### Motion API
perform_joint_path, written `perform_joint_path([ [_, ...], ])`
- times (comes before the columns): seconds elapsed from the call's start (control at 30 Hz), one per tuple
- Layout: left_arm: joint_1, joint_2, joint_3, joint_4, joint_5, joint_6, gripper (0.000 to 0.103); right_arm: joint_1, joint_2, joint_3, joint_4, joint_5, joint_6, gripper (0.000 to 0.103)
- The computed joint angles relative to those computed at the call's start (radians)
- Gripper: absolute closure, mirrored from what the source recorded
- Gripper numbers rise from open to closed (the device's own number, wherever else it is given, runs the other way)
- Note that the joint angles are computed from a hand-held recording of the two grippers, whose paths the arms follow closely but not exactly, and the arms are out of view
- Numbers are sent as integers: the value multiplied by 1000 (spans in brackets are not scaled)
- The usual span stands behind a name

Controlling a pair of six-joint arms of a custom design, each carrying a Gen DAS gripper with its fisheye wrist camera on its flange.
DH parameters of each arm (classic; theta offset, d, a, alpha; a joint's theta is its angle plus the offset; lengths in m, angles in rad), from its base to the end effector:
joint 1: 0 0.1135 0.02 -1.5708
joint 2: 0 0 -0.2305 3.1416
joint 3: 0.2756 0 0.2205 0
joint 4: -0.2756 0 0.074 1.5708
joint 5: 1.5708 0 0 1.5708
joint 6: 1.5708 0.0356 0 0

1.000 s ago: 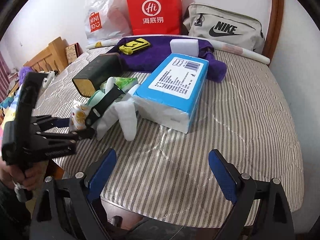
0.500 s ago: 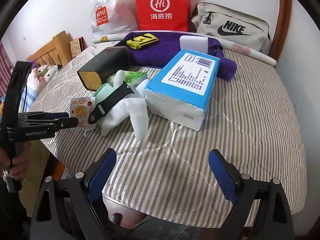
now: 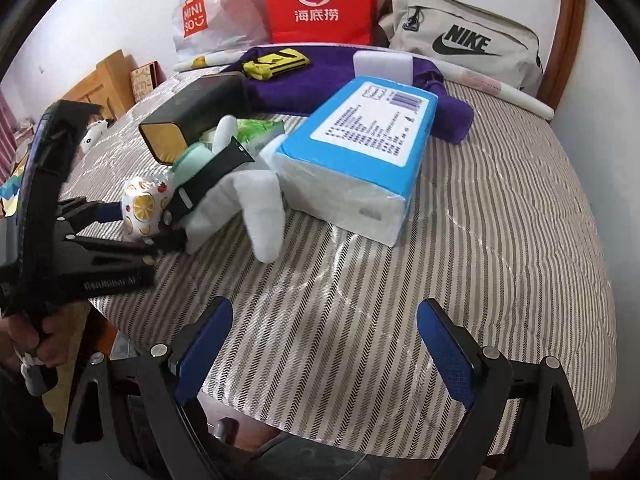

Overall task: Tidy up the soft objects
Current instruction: 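Grasp the orange-print packet with the left tool and lift it, then grasp the white glove with green cuff with the right tool while the left tool holds the packet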

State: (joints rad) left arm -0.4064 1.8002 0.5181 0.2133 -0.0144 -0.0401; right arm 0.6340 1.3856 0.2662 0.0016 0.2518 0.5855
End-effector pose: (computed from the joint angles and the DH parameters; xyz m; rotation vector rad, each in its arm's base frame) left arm 0.2235 -0.0956 0.0556 0.4771 2.6025 -0.1316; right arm 0.1435 0.0945 0.0778 0.0129 2.6295 0.0741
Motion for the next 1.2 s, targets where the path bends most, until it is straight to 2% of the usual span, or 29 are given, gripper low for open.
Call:
perform_joint_path([
  [0.03,24,-16,-9,-4,23,8,63,-7,3,-3,7,-6,-2,10],
  [0.17,173,-61,-24,-52,151,61,65,-16,20,-5,25,-16,-5,10],
  [0.23,236,-52,-14,-68,186,91,65,-20,35,0,37,-24,-9,10],
  [0.37,312,-68,-26,-84,190,145,65,-3,54,14,38,-18,-3,10],
  [0.5,322,8,5,-65,171,156,65,11,57,28,24,-8,1,10],
  [0.73,349,38,20,-33,220,167,65,21,59,68,17,5,-9,10],
  [1.03,362,46,26,-30,243,194,65,4,173,183,100,-11,-26,11],
  [1.2,393,60,43,-42,291,219,65,62,210,257,112,12,-57,19],
])
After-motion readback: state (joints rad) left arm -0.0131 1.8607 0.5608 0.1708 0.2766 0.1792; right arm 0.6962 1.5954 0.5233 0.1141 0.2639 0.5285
